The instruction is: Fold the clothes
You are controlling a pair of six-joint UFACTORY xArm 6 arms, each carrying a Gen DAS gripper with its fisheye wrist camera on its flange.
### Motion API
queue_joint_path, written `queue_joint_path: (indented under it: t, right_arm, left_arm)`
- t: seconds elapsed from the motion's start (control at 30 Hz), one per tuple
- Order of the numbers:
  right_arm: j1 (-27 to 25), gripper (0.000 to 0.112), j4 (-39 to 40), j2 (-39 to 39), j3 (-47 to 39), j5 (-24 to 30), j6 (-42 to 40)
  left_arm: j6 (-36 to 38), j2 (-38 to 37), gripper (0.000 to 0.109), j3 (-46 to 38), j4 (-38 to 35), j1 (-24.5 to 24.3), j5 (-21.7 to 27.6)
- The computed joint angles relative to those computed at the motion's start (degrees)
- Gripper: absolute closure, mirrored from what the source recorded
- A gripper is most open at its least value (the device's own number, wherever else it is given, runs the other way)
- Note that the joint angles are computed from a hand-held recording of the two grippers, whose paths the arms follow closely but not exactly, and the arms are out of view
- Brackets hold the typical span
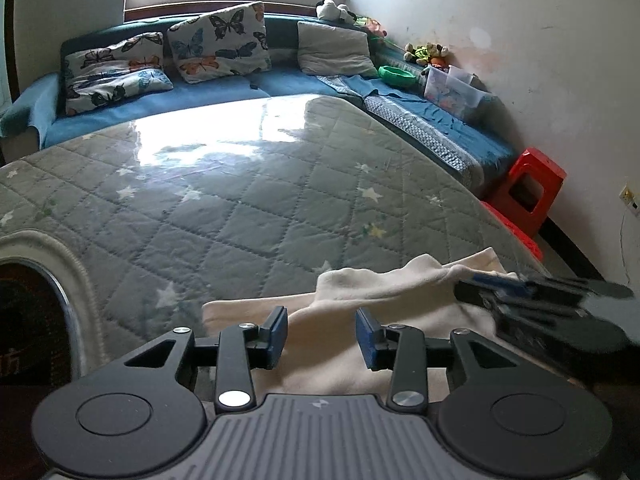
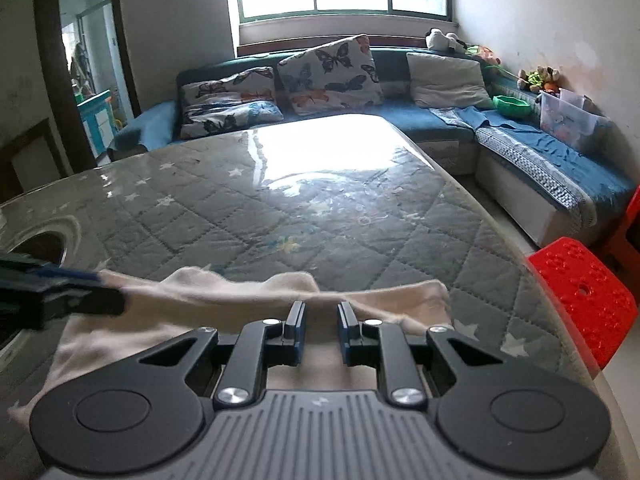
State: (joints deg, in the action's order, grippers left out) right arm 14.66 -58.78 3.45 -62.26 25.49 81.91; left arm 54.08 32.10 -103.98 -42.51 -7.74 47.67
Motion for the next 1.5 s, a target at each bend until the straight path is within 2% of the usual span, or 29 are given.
queue_joint_path:
  t: [0.17, 0.3, 0.47, 0.6, 0.77, 0.97, 1.27, 1.37, 1.5]
  right_arm:
    - [3.0, 0.096, -1.2, -4.7, 4.5, -0.4, -1.2]
    - [5.0, 0.096, -0.5, -7.0, 7.5, -1.3, -1.6]
    - [7.9, 0.096, -4.0, -7.4, 7.8, 2.7, 0.2]
    - [8.9, 0.095, -5.7, -8.7, 8.3, 2.7, 2.6]
    - [10.5, 0.095, -5.2, -9.4, 9.3, 3.3, 2.3]
    - [12.6, 0.095, -7.0, -10.1, 9.4, 6.1, 5.1]
    - [13.7, 0.089, -7.5, -7.9, 8.2, 6.7, 6.8]
    - [14.4, 0.088, -9.1, -8.8, 8.5, 7.1, 9.1]
    - [14.8, 0.086, -8.8, -8.2, 8.2, 7.5, 9.4]
  left_arm:
    - [0.5, 0.8, 0.068, 0.2, 0.8, -1.3, -3.1]
    - [-0.5, 1.9, 0.068, -0.4, 2.1, -1.6, -3.8]
    - [0.8, 1.0, 0.068, 1.6, 1.4, -1.5, -5.0]
    - [6.6, -2.9, 0.066, 6.5, -1.8, -0.9, -6.2]
    - [10.9, -8.5, 0.066, 13.4, -4.6, 1.0, -4.9]
    - [18.2, -15.0, 0.065, 22.7, -7.1, 3.0, -6.3]
    - [18.3, -16.6, 0.064, 26.2, -8.2, 3.6, -8.9]
    - [19.9, -17.5, 0.059, 26.9, -9.9, 4.1, -8.1]
    - [21.3, -18.2, 0.056, 28.5, -9.7, 3.7, -9.8]
